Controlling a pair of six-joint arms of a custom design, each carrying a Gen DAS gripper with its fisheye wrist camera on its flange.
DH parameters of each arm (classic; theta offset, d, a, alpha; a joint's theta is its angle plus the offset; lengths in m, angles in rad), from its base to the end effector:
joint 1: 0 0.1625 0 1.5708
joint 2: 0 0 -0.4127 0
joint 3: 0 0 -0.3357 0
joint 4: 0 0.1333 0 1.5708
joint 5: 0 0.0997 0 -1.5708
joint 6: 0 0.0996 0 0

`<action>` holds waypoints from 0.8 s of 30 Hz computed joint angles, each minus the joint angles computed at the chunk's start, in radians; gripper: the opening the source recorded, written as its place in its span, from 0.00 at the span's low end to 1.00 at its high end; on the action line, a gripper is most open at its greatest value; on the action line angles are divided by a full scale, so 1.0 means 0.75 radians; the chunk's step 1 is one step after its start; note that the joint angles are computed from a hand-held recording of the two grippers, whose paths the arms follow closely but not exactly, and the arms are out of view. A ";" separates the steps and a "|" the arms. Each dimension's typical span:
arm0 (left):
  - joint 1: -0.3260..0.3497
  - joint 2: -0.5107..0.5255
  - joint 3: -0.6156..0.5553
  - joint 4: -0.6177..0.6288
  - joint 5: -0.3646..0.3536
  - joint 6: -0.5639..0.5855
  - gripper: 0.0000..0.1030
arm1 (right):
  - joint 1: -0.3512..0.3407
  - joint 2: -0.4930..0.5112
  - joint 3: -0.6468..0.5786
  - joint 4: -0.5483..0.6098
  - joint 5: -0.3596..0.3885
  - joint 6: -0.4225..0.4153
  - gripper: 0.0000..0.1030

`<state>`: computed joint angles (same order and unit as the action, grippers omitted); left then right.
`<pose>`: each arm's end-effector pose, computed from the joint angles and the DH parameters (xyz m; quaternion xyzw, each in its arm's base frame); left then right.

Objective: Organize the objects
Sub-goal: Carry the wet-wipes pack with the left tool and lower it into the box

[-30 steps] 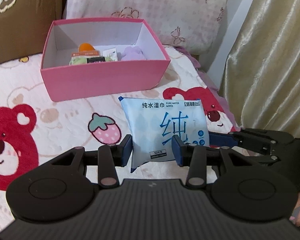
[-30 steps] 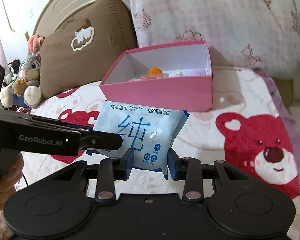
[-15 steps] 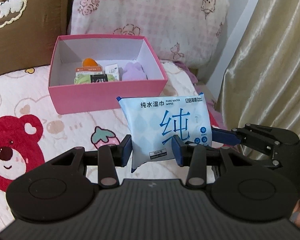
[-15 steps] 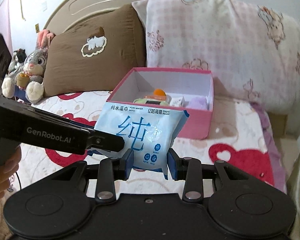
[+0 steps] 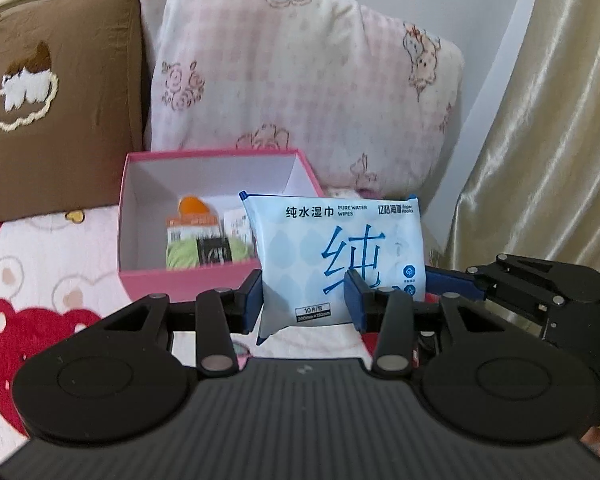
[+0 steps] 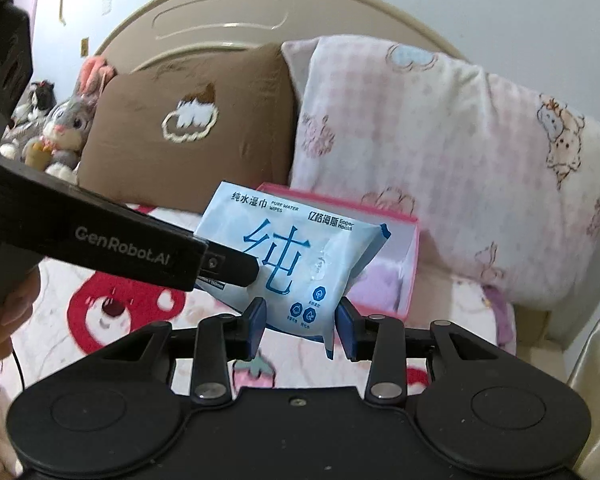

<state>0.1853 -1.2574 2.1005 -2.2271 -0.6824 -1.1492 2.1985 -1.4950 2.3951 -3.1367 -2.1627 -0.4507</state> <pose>-0.3905 -0.2875 0.2242 0.1458 0.8880 -0.3831 0.2082 0.2798 -0.2533 0.3076 0.3824 -0.8247 0.3357 0.2469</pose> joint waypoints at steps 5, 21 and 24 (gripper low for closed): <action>0.086 0.027 -0.063 -0.105 0.021 0.148 0.41 | -0.035 0.072 -0.101 -0.032 0.026 -0.082 0.41; 0.457 0.183 -0.215 -0.490 -0.120 0.577 0.41 | -0.257 0.322 -0.379 0.023 0.141 -0.164 0.34; 0.533 0.227 -0.237 -0.539 -0.157 0.615 0.41 | -0.311 0.383 -0.409 0.000 0.169 -0.176 0.34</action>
